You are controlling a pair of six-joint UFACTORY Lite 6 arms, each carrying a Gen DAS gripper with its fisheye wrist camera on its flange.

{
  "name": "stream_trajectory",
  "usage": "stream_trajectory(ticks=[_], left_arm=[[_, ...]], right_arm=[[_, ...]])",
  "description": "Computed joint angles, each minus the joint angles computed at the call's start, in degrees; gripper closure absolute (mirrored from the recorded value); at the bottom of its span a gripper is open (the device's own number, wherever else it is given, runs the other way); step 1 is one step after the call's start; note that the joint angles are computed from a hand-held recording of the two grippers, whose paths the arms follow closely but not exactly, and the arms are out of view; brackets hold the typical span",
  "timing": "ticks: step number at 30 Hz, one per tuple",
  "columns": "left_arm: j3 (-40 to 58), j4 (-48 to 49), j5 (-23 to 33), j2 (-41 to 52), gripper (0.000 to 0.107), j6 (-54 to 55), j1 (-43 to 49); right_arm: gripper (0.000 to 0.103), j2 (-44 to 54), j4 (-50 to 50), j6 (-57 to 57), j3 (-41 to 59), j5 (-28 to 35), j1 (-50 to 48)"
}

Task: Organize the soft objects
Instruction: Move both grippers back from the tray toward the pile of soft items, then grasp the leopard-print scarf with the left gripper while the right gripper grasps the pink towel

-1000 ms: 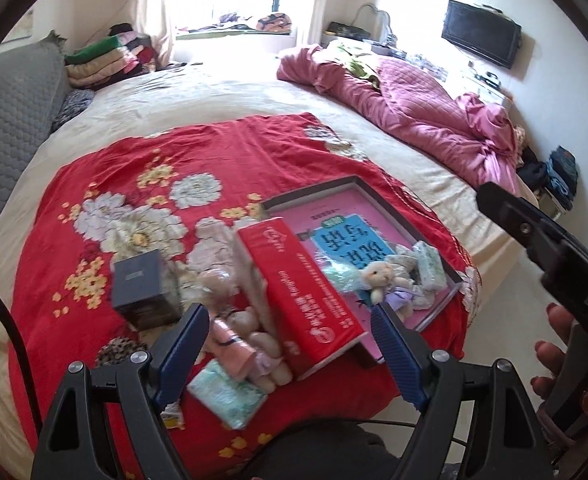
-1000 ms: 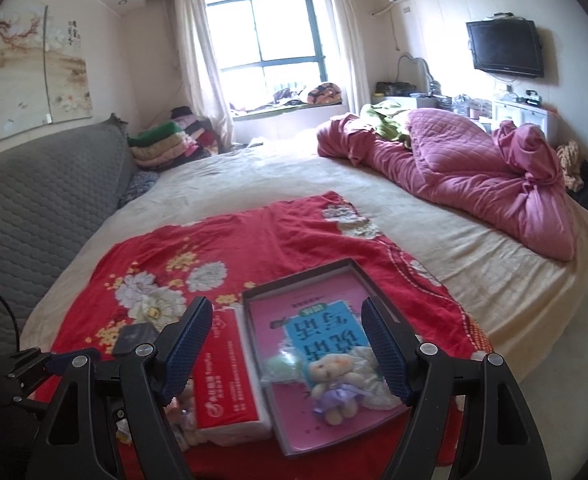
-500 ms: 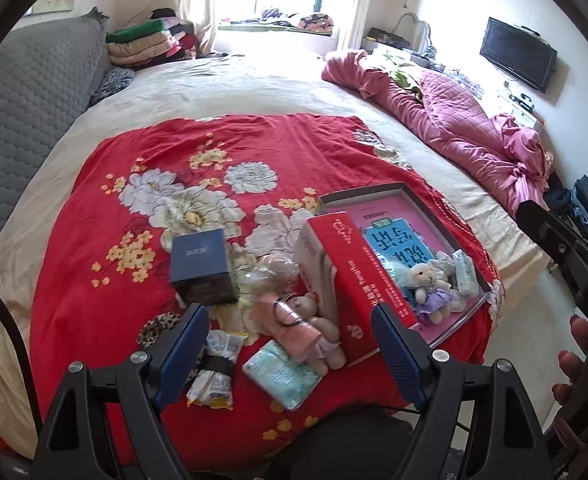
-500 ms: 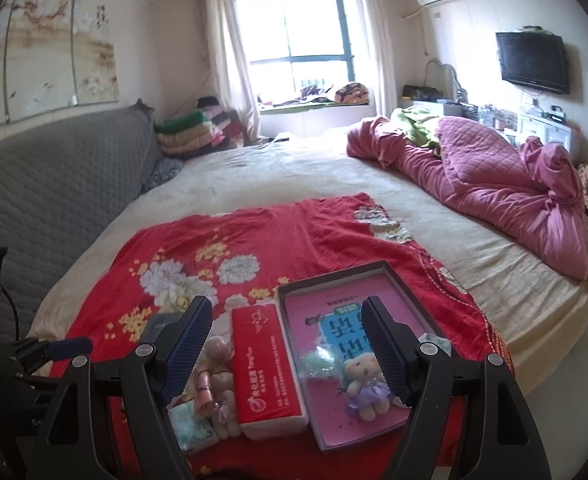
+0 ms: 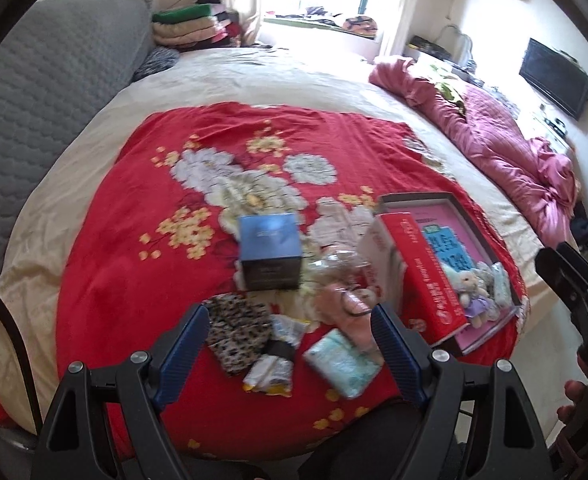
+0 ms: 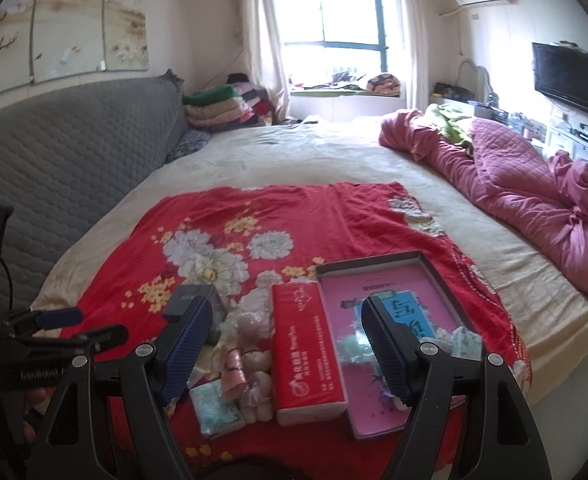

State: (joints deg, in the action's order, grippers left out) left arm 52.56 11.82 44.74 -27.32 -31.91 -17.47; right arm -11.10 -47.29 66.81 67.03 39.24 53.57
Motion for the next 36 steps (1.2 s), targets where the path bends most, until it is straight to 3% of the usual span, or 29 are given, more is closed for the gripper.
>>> stream_trajectory(ticks=[13,19,23,30,36], left_arm=[[-8.5,-13.8,-2.6,-3.6,0.024,21.7,21.8],[-11.1,-17.5,-4.1,-2.1,0.024,27.4,26.9],[-12.6,-19.3,-5.2,-1.6,0.024,28.9,26.3],[-15.8,-16.3,-8.8,1.2,0.024,23.3,17.2],[-19.6,-19.7,-12.0,5.0,0.025,25.6,12.6]], right_arm=[[0.025,8.1,1.3,-1.0,2.1,-2.5,2.1],[0.025,11.7,1.7,-1.9,3.1,-3.5,2.6],[0.025,13.6,1.6,-2.5,3.5,-4.1,2.5],[0.025,18.7,4.7,-6.8,3.9,-6.2,1.7],[0.025,25.5,6.2,-10.7,7.5,-5.8,2.1]])
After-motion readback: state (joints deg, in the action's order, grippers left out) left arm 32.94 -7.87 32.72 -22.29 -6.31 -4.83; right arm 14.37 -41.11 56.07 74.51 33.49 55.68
